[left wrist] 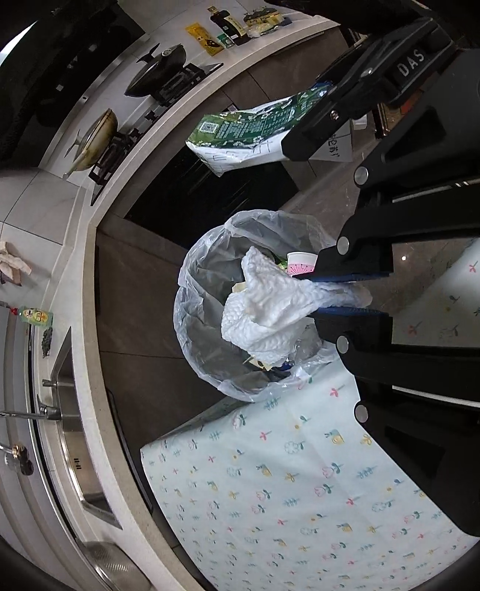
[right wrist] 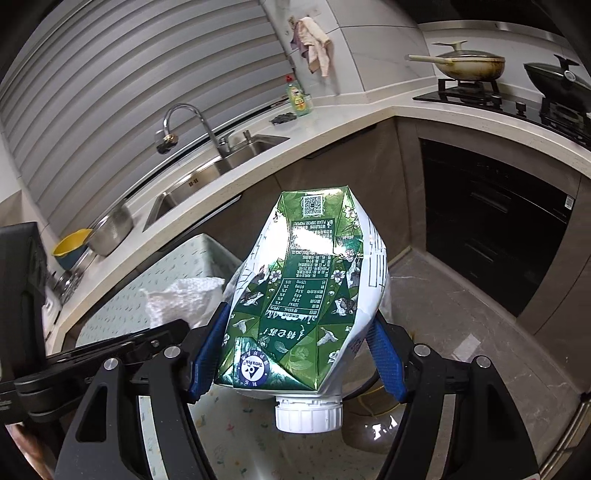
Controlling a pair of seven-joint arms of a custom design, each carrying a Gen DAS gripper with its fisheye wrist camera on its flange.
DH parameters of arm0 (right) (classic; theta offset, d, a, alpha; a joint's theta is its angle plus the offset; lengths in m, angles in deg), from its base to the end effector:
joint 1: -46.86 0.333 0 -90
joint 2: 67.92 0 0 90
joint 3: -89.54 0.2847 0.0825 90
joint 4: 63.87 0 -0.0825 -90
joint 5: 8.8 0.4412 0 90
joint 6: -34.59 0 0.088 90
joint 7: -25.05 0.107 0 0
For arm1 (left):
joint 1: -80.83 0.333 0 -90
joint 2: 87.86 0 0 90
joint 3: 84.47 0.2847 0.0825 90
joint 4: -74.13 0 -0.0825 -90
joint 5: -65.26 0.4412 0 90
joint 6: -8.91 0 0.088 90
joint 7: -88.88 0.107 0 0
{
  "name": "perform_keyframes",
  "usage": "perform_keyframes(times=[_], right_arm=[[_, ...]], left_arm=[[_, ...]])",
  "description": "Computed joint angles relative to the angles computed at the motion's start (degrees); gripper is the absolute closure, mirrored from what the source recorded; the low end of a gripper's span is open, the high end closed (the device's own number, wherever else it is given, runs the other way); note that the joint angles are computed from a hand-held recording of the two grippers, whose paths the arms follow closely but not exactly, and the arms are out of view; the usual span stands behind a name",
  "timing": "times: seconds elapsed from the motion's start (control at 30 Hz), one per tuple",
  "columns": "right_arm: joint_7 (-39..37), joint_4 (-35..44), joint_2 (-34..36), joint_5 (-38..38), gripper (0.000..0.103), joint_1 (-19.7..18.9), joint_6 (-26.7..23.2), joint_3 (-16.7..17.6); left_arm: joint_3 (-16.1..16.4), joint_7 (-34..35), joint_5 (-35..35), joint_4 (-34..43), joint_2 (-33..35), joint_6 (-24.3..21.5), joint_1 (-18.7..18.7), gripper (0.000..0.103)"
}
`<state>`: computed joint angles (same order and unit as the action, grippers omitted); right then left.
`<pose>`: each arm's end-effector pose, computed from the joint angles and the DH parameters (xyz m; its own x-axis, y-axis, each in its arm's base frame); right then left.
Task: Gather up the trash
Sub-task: 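Carry the tissue and green wipes pack over the bin with both tools, then open both tools to drop the tissue and wipes pack into the bin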
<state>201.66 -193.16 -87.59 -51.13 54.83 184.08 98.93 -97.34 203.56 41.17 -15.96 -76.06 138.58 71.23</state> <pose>0.5290 0.1860 0.5240 -0.4640 -0.8123 -0.3535 -0.4508 0.5600 -0.6951 0.6613 -0.2715 0.5371 -0.6187 -0.7505 0.2321 -0.7195 0.4227 -0.5510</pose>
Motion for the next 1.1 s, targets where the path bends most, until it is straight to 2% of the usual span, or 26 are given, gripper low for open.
perform_keyframes(times=[0.03,0.1,0.13,0.2,0.3,0.53,0.83,0.93,1.0,1.1], right_arm=[[-0.06,0.14,0.26,-0.01,0.035,-0.13,-0.07,-0.09],[-0.46,0.42,0.87,0.17,0.035,-0.30,0.18,-0.50],[-0.62,0.61,1.21,0.20,0.035,-0.39,0.25,-0.64],[-1.04,0.97,1.87,0.38,0.035,-0.42,0.57,-0.94],[-2.09,2.11,3.46,0.79,0.035,-0.25,1.30,-1.33],[-5.49,7.20,9.09,1.42,0.035,1.11,2.98,-2.37],[-9.04,16.53,17.41,0.25,0.033,3.37,3.18,-4.59],[-8.80,17.66,17.88,0.06,0.031,4.11,3.00,-5.35],[-7.51,17.30,17.17,-1.23,0.024,4.45,3.03,-5.41],[-8.50,17.12,16.37,-0.86,0.022,4.97,2.17,-5.17]], left_arm=[[0.05,-0.73,1.07,1.52,1.51,-0.09,-0.42,0.084],[0.08,-1.93,2.34,3.58,3.68,0.71,-0.92,0.069],[0.01,-2.21,2.27,3.93,4.15,1.52,-0.90,0.066],[0.01,-2.76,2.43,4.50,4.64,2.47,-0.78,0.052],[0.28,-3.51,3.32,3.49,3.97,5.26,-0.62,0.045],[1.69,-8.15,8.31,0.15,1.51,10.26,-0.56,0.040],[2.92,-14.01,12.78,-2.32,-0.17,13.03,0.44,0.038],[3.09,-15.01,13.75,-3.82,-1.31,14.48,0.78,0.033],[3.23,-15.48,14.65,-5.07,-2.25,15.85,0.94,0.030],[3.33,-16.04,15.64,-6.53,-3.55,16.98,1.18,0.027]])
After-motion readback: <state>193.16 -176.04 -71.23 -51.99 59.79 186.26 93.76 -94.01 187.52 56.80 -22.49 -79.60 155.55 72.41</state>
